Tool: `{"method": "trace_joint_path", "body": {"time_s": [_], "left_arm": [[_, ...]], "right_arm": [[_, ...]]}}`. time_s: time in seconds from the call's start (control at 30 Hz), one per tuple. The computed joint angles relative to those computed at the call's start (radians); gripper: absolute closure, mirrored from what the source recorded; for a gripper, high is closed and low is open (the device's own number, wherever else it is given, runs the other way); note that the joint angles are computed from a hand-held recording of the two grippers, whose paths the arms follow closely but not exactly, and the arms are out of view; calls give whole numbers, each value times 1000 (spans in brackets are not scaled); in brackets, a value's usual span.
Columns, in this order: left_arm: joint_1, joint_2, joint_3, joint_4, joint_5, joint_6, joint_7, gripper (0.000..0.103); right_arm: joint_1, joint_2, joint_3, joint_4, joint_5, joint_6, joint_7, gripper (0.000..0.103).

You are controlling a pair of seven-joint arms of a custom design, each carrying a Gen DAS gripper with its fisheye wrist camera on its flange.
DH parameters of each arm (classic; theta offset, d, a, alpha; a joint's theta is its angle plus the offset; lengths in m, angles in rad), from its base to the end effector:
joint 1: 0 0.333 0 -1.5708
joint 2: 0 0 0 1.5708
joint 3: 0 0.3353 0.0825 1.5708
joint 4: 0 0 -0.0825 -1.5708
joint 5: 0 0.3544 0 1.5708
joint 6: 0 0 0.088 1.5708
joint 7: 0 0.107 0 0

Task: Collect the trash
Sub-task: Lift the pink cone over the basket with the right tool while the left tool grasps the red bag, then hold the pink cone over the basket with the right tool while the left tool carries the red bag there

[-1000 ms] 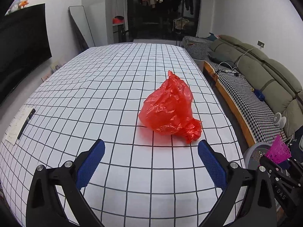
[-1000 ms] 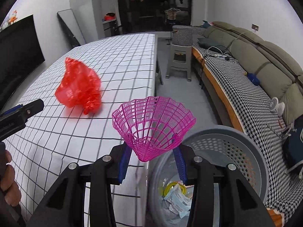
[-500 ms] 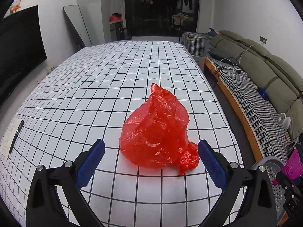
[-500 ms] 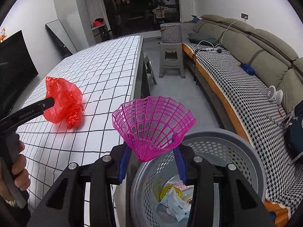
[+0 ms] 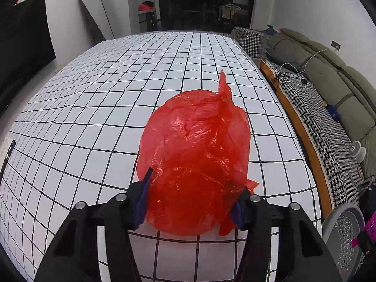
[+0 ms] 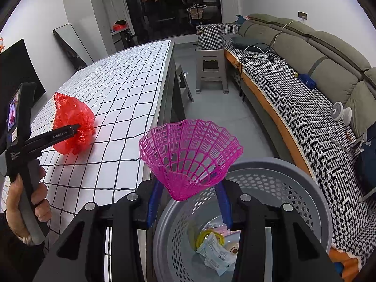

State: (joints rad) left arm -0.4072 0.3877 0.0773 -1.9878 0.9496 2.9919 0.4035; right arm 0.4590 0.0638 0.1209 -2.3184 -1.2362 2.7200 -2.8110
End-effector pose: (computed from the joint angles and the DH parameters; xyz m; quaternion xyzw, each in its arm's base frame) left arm 0.5667 -0.2596 0.3560 -0.6378 0.6909 -0.2568 0.2235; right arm 0.4065 0.3070 0.3740 -0.5770 0.7386 -0.2260 0.2654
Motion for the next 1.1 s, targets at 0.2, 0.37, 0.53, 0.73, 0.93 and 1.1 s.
{"method": "trace_joint_path", "body": {"time_s": [0.2, 0.37, 0.53, 0.73, 0.93, 1.1], "left_arm": [[-13, -51, 21, -56, 50, 32, -36, 81], [2, -109, 4, -107, 131, 33, -110, 83], [33, -172, -28, -168, 243, 36, -217, 83], [68, -259, -79, -232, 413, 34, -372, 83], [121, -336, -153, -280, 565, 50, -510, 83], [164, -375, -227, -304, 679, 66, -616, 83]], "right_arm": [[7, -15, 8, -6, 2, -17, 10, 62], [9, -45, 20, -28, -9, -38, 34, 62], [13, -77, 41, -52, -13, -60, 55, 62], [19, -125, 71, -91, -12, -96, 77, 62], [23, -183, 104, -133, 7, -135, 88, 62], [26, -241, 132, -183, 33, -169, 102, 62]]}}
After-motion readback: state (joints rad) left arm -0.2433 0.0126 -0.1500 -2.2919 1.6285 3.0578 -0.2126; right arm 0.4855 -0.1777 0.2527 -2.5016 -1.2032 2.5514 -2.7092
